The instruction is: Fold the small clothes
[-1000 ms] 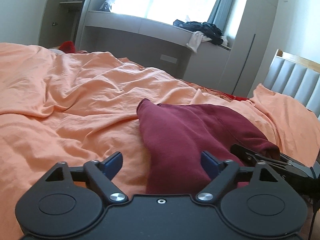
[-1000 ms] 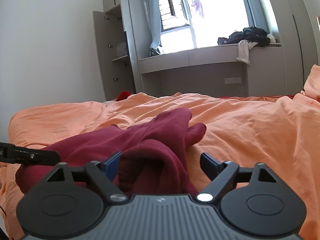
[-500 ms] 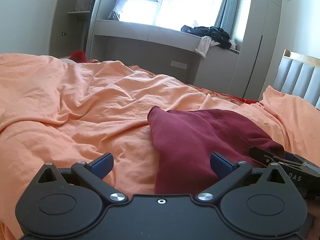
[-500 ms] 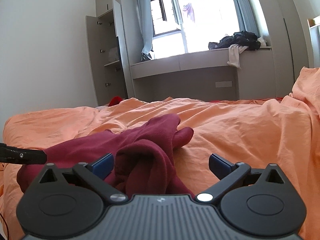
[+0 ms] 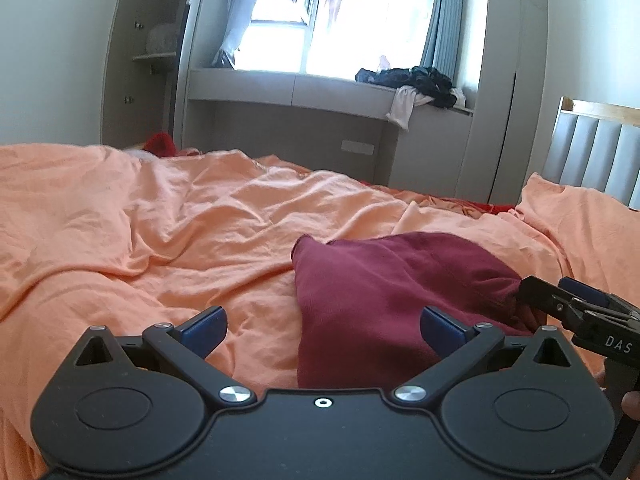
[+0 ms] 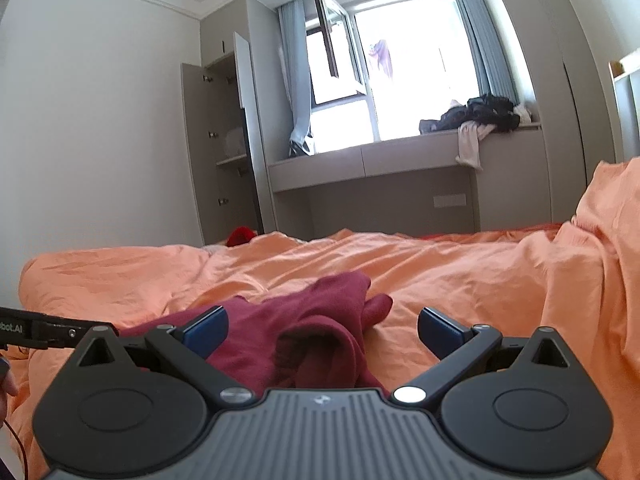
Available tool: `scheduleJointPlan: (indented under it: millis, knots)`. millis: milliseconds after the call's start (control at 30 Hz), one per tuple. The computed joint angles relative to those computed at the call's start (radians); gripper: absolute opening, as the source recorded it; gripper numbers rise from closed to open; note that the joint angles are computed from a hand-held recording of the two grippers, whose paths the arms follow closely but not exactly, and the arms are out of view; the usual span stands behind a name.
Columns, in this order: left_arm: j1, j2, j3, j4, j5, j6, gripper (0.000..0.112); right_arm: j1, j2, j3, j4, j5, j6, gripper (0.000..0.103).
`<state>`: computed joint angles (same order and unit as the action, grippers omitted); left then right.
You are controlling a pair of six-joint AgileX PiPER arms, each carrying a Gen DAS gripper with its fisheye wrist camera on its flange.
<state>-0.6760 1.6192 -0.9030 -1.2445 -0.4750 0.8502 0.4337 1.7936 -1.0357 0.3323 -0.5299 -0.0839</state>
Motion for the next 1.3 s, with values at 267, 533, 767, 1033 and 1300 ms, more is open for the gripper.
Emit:
scheduleJointPlan:
  millis: [267, 533, 767, 1033, 1300]
  knots:
    - [-0.081, -0.085, 0.061, -0.023, -0.124, 0.026, 0.102, 0.033, -0.050, 0.057, 0.056, -0.098, -0.052, 0.103]
    - [-0.194, -0.158, 0.146, -0.053, -0.279, 0.030, 0.103, 0.088, -0.123, 0.167, 0.095, -0.192, -0.050, 0.103]
    - [-0.331, -0.193, 0.260, -0.063, -0.445, -0.047, 0.103, 0.204, -0.190, 0.294, 0.219, -0.330, -0.162, 0.103]
    - [-0.483, -0.197, 0.355, -0.123, -0.593, -0.093, 0.103, 0.359, -0.212, 0.389, 0.373, -0.481, -0.256, 0.103]
    - [-0.575, -0.220, 0.451, -0.201, -0.632, -0.190, 0.103, 0.507, -0.220, 0.478, 0.537, -0.610, -0.291, 0.103]
